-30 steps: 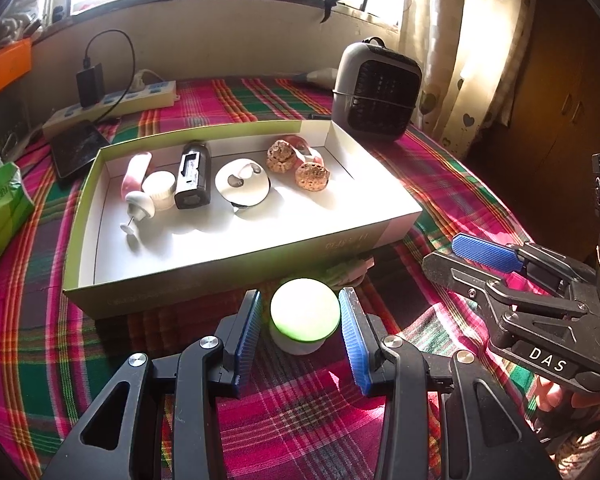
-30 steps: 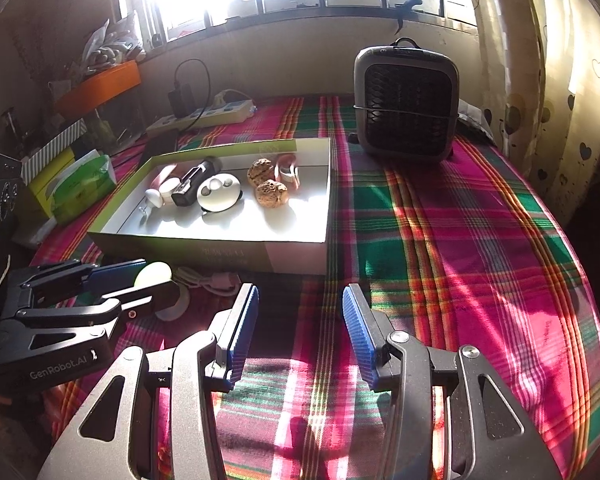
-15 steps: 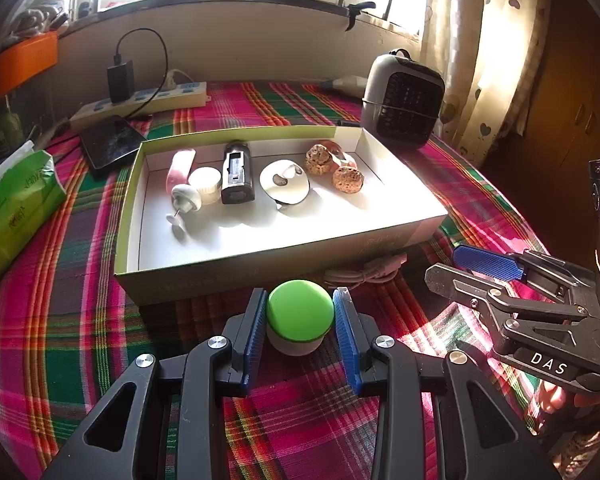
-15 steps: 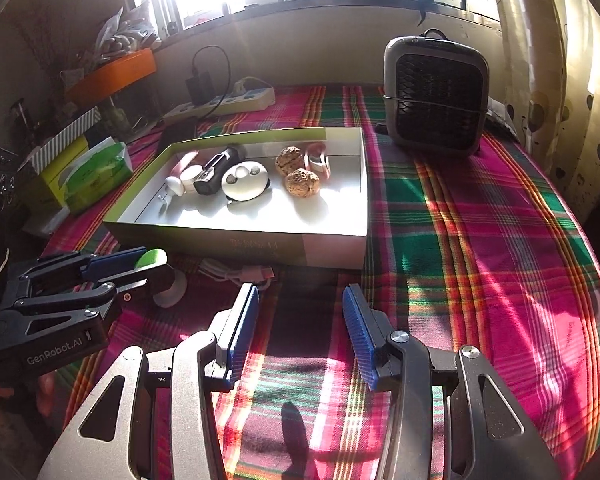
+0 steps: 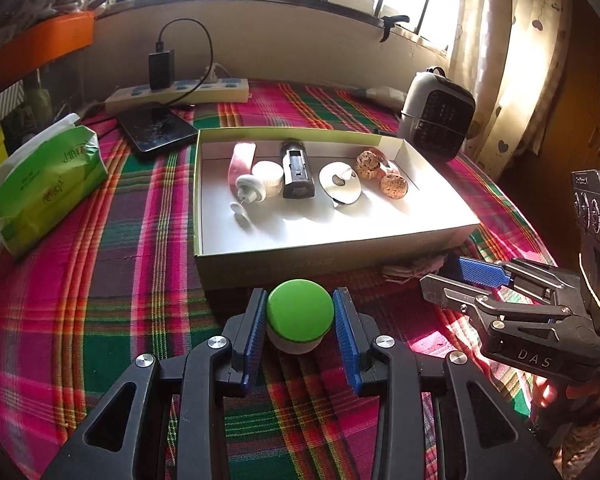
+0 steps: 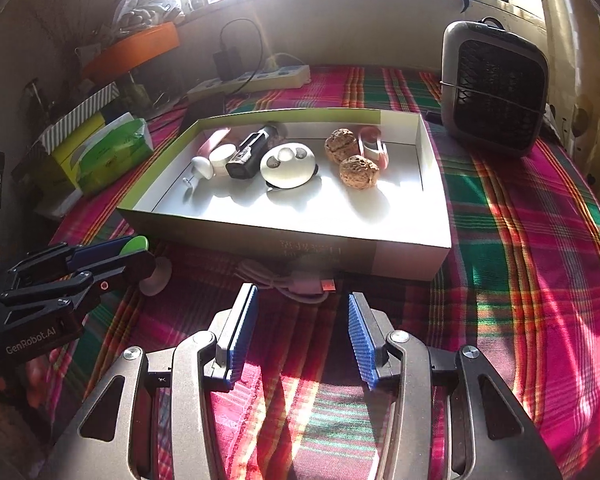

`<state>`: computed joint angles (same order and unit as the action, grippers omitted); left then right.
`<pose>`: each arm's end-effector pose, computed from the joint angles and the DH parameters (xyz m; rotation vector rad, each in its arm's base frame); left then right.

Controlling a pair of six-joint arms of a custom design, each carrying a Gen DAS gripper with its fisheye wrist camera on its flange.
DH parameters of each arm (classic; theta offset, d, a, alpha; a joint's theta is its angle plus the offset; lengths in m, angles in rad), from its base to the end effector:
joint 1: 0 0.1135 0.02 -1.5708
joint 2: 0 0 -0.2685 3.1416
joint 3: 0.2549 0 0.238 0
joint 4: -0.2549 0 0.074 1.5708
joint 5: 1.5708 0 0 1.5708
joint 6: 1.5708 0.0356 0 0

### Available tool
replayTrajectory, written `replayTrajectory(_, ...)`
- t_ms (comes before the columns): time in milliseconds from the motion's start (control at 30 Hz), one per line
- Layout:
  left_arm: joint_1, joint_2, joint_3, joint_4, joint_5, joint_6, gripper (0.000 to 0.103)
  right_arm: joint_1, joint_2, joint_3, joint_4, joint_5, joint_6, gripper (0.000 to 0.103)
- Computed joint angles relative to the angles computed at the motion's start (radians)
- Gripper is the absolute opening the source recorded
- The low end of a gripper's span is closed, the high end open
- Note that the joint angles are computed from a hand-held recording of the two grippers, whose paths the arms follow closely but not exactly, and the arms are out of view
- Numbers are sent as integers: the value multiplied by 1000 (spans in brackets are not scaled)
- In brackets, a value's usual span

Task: Organize objects
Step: 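Grasp the green-topped dome lamp with the left gripper while the right approaches the white cable, then close the right gripper on the white USB cable while the left lifts the lamp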

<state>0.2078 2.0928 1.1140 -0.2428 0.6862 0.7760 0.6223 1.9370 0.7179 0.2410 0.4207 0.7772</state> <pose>0.3637 0.0536 0.0932 0.8387 2.3188 -0.5699 0.2614 0.1696 0.0803 0.3454 2.4066 0.0808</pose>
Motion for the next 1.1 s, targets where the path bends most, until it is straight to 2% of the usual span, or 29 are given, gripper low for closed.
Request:
replayTrajectory(433, 25, 52, 86, -61, 17, -1, 32, 67, 29, 76, -50, -65, -99, 46)
replayTrajectory(567, 29, 67, 110, -86, 23, 2, 32, 82, 31, 100, -108, 11, -100, 46)
replayTrajectory(1100, 19, 104, 143, -88, -5, -19, 32, 41, 127, 203, -139, 10, -178, 46)
